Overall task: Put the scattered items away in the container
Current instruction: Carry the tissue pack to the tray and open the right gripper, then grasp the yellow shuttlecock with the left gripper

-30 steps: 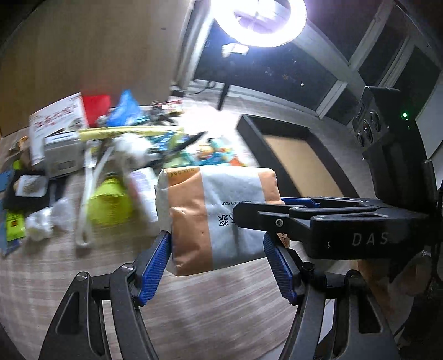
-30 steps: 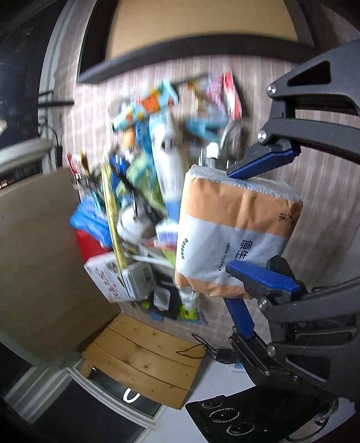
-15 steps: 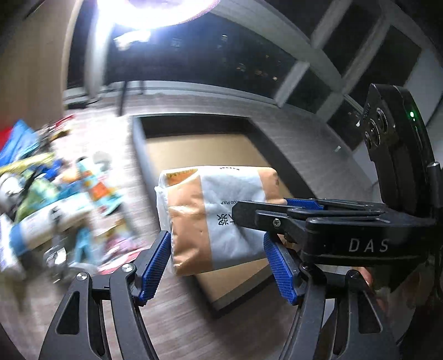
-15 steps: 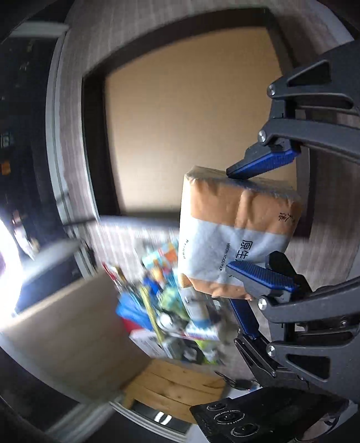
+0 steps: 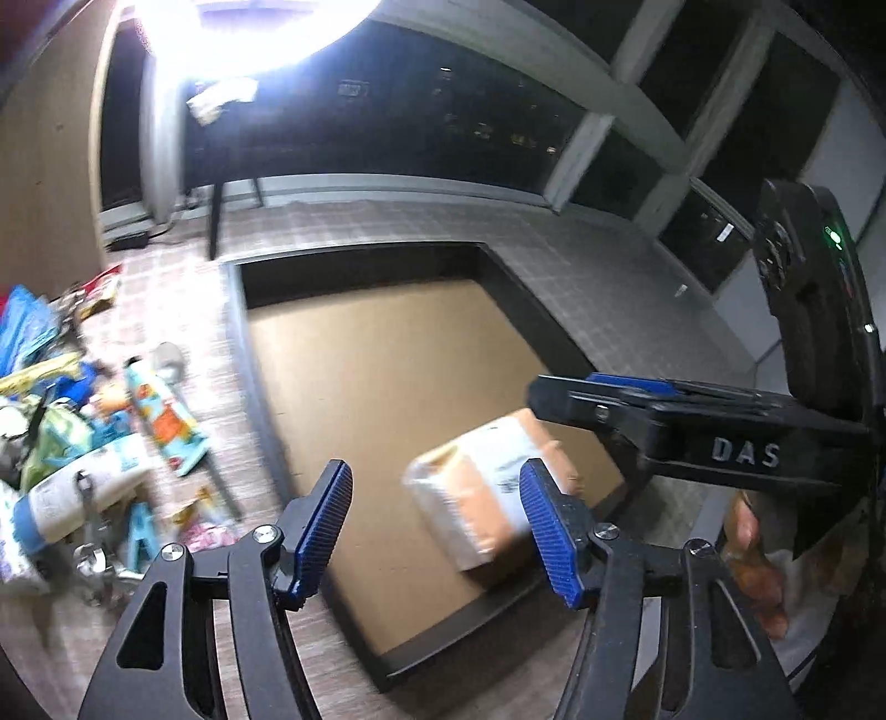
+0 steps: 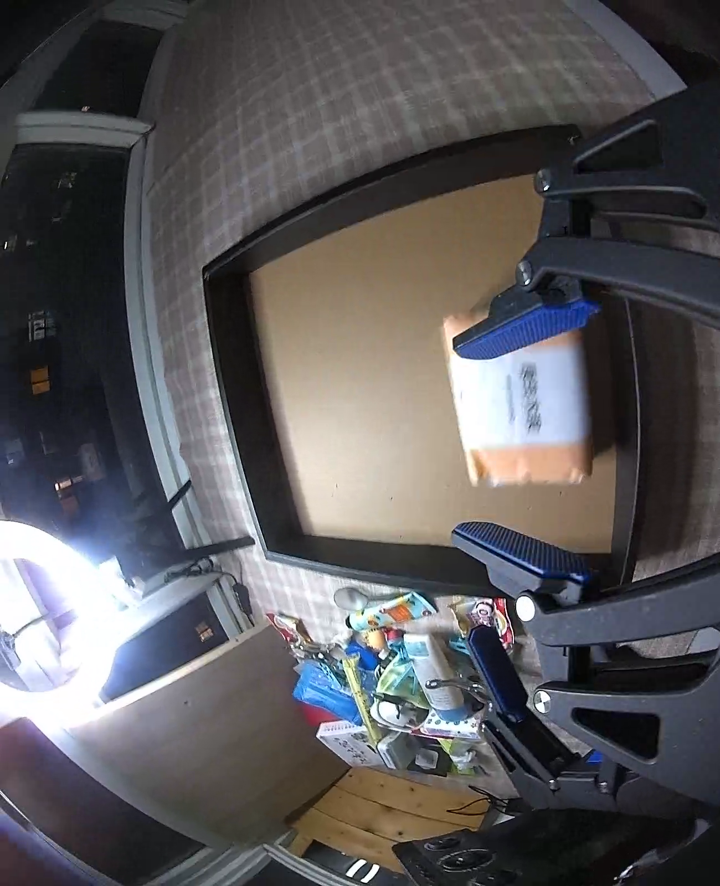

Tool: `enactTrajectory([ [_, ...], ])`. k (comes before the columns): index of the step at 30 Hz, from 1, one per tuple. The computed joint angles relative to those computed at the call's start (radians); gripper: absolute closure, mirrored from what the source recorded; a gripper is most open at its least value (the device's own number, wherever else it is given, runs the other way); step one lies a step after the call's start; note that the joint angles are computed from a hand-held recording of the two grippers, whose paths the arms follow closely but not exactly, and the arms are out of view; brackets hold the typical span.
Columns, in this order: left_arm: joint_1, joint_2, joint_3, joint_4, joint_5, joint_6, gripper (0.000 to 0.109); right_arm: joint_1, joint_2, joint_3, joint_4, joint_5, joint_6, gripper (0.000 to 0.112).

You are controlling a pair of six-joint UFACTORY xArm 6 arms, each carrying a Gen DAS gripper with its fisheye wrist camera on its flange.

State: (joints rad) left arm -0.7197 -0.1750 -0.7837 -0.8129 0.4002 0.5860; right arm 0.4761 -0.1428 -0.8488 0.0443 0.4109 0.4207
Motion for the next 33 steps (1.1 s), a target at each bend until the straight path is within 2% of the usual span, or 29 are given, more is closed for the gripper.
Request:
enactTrajectory([
  [4,0.072,-0.029,0.036,0.074,0.001,-0.052,0.049,0.047,0.043,-0.042,-0.014,-0.008,-0.004,0.052],
  [10,0.22,-0.089,0.123,0.141,-0.014,-0.087,0.049,0.136,0.151,-0.147,0.055,-0.02,-0.061,0.052],
  [14,0.358,-0.13,0.187,0.165,-0.024,-0.053,0.05,0.199,0.227,-0.232,0.083,-0.011,-0.088,0.053],
  [21,0.57,-0.117,0.2,0.205,0.005,0.013,0.05,0.285,0.37,-0.385,0.111,0.036,-0.077,0.06],
  [27,0.649,-0.063,0.177,0.212,0.006,0.125,0.051,0.325,0.512,-0.54,0.104,0.11,-0.033,0.065],
  [33,0.685,0.02,0.109,0.179,0.035,0.245,0.054,0.341,0.627,-0.675,0.05,0.19,0.059,0.065],
])
